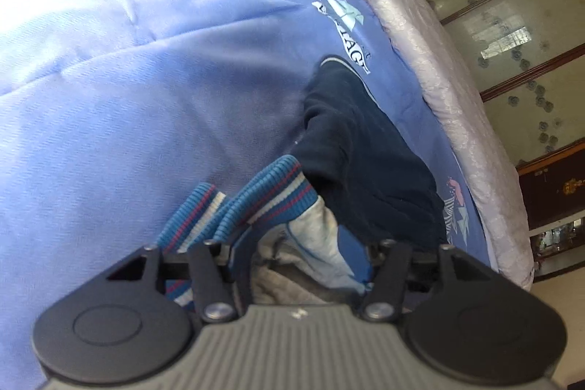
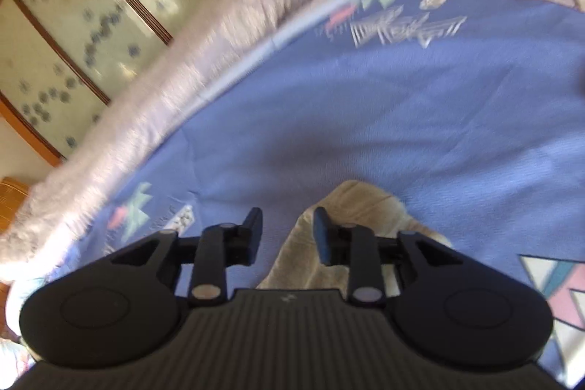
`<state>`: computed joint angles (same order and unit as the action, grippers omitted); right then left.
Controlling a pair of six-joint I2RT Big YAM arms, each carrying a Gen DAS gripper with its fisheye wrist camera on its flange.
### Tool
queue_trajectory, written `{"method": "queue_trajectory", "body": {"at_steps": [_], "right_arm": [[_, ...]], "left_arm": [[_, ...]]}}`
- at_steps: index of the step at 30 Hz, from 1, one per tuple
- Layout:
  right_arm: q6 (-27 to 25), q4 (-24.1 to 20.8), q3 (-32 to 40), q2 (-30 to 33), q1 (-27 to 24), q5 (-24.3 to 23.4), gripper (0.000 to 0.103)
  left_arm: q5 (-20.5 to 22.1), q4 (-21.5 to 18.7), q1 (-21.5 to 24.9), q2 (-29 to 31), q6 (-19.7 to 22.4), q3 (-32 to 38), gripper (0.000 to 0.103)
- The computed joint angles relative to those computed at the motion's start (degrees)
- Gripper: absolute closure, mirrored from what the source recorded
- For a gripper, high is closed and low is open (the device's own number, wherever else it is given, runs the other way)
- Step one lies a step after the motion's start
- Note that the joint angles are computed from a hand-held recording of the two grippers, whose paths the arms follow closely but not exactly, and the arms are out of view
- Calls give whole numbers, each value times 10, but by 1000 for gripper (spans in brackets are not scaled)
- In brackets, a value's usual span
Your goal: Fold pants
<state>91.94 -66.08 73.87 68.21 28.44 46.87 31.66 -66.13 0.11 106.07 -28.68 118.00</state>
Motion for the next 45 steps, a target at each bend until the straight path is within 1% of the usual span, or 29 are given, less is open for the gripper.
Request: {"method": "queue_trajectory", "body": {"at_steps": [2,3,4,6,8,10,12,14,15,16,17,19,21,23,24,25,26,27,29,31,33,35,38,40,42,43,44,45], "right_arm": [[-9,-12,0,-11,34,24,67],[-20,-16,3,-14,53,30,67],[-32,-14,4,-17,73,34,67],[-55,-4,5,-21,107,22,68],[-101,26,15,-14,122,-15,68],[-181,60,40,9,127,-47,69],[-271,87,81,49,115,-109,69],[-373,105,128,100,104,-168,69],[-427,99,160,132,99,-197,69],[-470,87,191,164,94,-217,69],[-504,74,218,192,93,-228,69],[-566,54,263,239,89,-238,69],[-607,28,295,273,80,-254,68],[-625,-1,312,294,73,-290,67],[-634,-13,318,301,71,-297,67],[-645,-12,315,301,72,-297,68],[-654,-2,307,296,76,-294,82],[-661,-1,307,296,78,-296,100],[-672,-9,316,300,86,-271,101],[-675,-9,325,307,91,-245,101],[-666,5,333,311,87,-227,101],[-661,21,340,317,84,-208,101],[-643,34,351,330,78,-184,101],[-636,19,363,348,73,-163,101],[-605,1,361,356,65,-176,101],[-590,3,350,350,67,-167,101],[-578,20,334,337,70,-157,101],[-564,47,312,316,72,-158,100]], "left_arm": [[16,4,17,-22,12,-27,51],[12,6,23,-33,13,-39,50],[7,7,27,-43,17,-49,53],[9,-4,32,-56,42,-55,54],[12,-17,24,-61,73,-47,56],[21,-10,11,-69,94,-43,56],[37,7,-10,-78,111,-44,56],[51,13,-32,-80,140,-44,56],[53,11,-45,-79,160,-43,56],[47,8,-58,-76,180,-42,56],[36,5,-70,-74,202,-42,56],[3,0,-91,-66,241,-44,56],[-28,-24,-104,-52,268,-41,57],[-51,-35,-107,-42,279,-45,59],[-62,-37,-107,-39,281,-50,61],[-66,-39,-105,-36,278,-52,68],[-57,-37,-100,-33,272,-57,69],[-42,-32,-94,-34,263,-62,69],[-25,-33,-87,-33,251,-61,70],[-17,-31,-83,-34,243,-62,70],[-18,-23,-82,-40,244,-68,70],[-23,-14,-82,-44,239,-74,75],[-30,0,-80,-47,229,-81,76],[-37,9,-82,-49,227,-88,76],[-44,7,-87,-49,226,-85,76],[-40,6,-86,-53,229,-85,74],[-33,7,-85,-56,229,-85,72],[-28,8,-82,-63,231,-88,71]]}}
